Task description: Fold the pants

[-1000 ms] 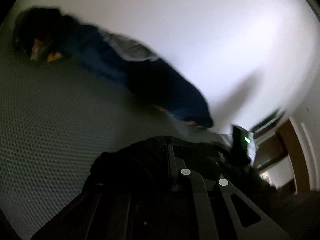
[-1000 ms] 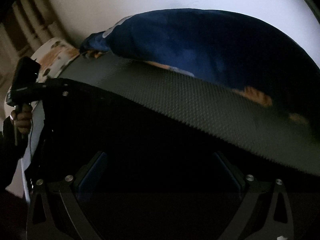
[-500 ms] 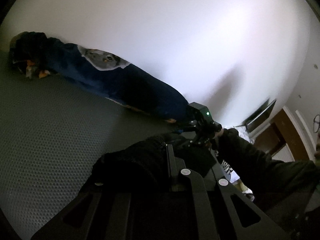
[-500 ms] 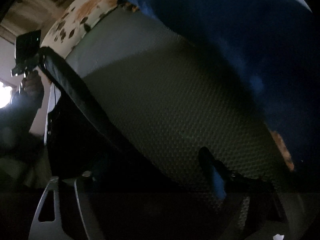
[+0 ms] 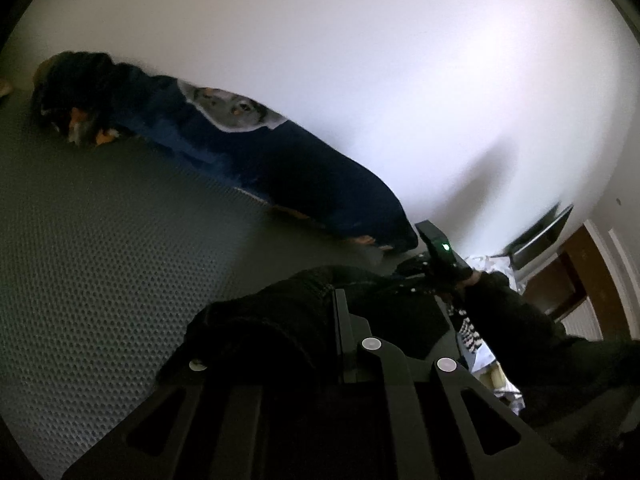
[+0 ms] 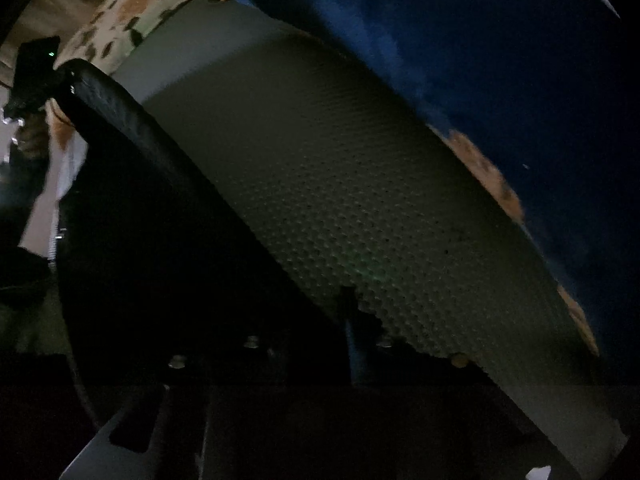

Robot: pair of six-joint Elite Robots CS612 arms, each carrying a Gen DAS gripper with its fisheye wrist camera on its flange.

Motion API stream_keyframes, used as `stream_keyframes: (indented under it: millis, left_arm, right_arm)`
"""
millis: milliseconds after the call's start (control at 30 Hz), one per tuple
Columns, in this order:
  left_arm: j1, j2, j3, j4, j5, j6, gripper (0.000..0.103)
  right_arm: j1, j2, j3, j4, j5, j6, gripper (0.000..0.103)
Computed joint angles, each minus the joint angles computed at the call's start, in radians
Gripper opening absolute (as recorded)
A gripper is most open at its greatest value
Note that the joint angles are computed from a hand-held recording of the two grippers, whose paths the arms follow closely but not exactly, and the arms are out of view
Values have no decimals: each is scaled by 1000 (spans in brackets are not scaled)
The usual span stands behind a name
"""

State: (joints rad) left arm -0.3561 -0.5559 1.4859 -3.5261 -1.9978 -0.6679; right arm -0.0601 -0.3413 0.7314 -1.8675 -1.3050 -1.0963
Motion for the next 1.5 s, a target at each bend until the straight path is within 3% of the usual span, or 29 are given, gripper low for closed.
stream_keyframes:
  millis: [367,500,667,833,1000,1167,1200,1333,1400,1433,1467,1500]
  left_arm:
    - [-15,-59,91,3,25,35,9]
    - [-26,-97,159,-21,12,66,10]
    - [-45,-148,276,-51,-12,110,13]
    - [-72,-183,374,-15,7,151,15]
    - [-106,-203,423,94,68,216,17]
    - [-159,-236,454,245,181,300,20]
    - [-171,-243,460,266,219,303,21]
    - [-178,-265,466,304,255,279,29]
    - [-181,-285,483,312,280,276,39]
    - [-190,-298,494,326,322,265,64]
    - [-200,-316,515,330,385,241,78]
    - [-203,-322,531,304,407,227,78]
  right_arm:
    - [-17,-259,558,-767,-4,255,10]
    - [-38,-348,729,-925,21,327,9]
    - [-75,-429,903,-1002,62,388,9]
    - [-105,-466,1013,-996,67,372,8]
    - [-114,-455,1059,-980,49,376,8]
    - [-112,-423,1063,-1002,4,392,8]
    - [-110,-423,1066,-1013,2,391,8]
    - [-108,-428,1077,-1031,-13,399,8]
    - [-106,-428,1081,-1043,-21,395,9]
    - [-104,-428,1080,-1044,-23,398,9]
    - [-104,-427,1081,-1047,-24,399,9]
    - [-104,-427,1082,-1051,-22,399,9]
